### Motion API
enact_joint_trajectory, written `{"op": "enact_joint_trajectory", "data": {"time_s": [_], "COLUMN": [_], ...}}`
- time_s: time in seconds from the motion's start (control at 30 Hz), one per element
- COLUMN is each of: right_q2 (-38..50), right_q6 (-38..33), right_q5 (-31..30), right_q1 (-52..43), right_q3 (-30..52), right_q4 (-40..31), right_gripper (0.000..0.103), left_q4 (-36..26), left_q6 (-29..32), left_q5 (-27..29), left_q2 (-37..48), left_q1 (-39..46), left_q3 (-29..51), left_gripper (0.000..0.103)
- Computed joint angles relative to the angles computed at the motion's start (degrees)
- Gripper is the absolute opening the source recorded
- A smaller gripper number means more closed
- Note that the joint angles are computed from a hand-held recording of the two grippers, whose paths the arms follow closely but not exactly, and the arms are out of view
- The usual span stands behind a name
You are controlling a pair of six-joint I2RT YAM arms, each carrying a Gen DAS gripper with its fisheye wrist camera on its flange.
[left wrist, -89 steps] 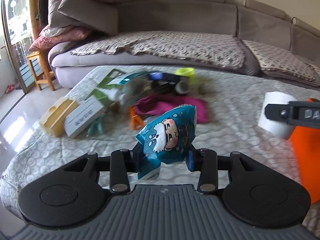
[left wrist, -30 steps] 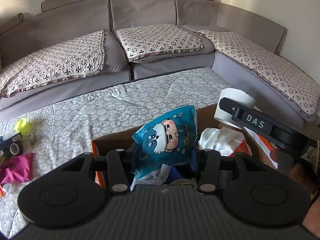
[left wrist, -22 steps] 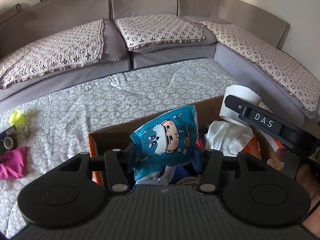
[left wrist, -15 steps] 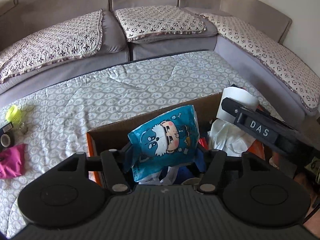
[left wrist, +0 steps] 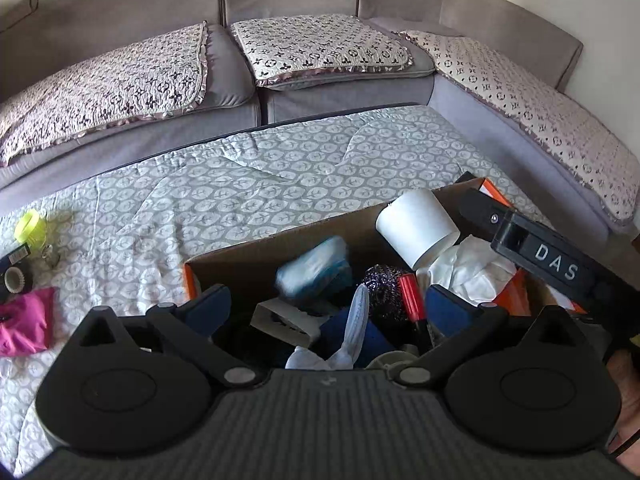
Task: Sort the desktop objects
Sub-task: 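Move both grippers back from the box to the item pile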
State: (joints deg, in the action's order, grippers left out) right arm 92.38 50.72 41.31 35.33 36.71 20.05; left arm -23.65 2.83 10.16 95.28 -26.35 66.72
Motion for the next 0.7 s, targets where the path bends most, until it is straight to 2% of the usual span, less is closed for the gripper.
{"op": "enact_joint_trajectory", "data": {"time_s": [0.2,0.43,0.57,0.7], "right_q2": [0.8,2.8,7.0,14.5], "right_q6": [-0.7,-4.2,-6.8,-9.5], "right_q5": [2.0,3.3,2.1,-2.4], "right_q1": [3.1,8.3,11.6,14.5], "right_q3": [2.5,8.4,15.8,26.4], "right_q4": [1.2,1.8,-0.2,-3.0], "right_gripper": [0.1,0.103,0.103,0.103], "left_q4": [-0.4,-3.1,-5.1,-4.6], "left_q6": [-0.7,2.4,5.5,8.7], "left_q5": [1.8,7.2,9.2,10.7], "left_q2": [-4.3,-11.2,-13.0,-13.6], "left_q1": [2.3,10.1,17.9,27.8], "left_q3": [-2.1,-4.9,-6.0,-9.1], "left_gripper": [0.103,0.103,0.103,0.103]}}
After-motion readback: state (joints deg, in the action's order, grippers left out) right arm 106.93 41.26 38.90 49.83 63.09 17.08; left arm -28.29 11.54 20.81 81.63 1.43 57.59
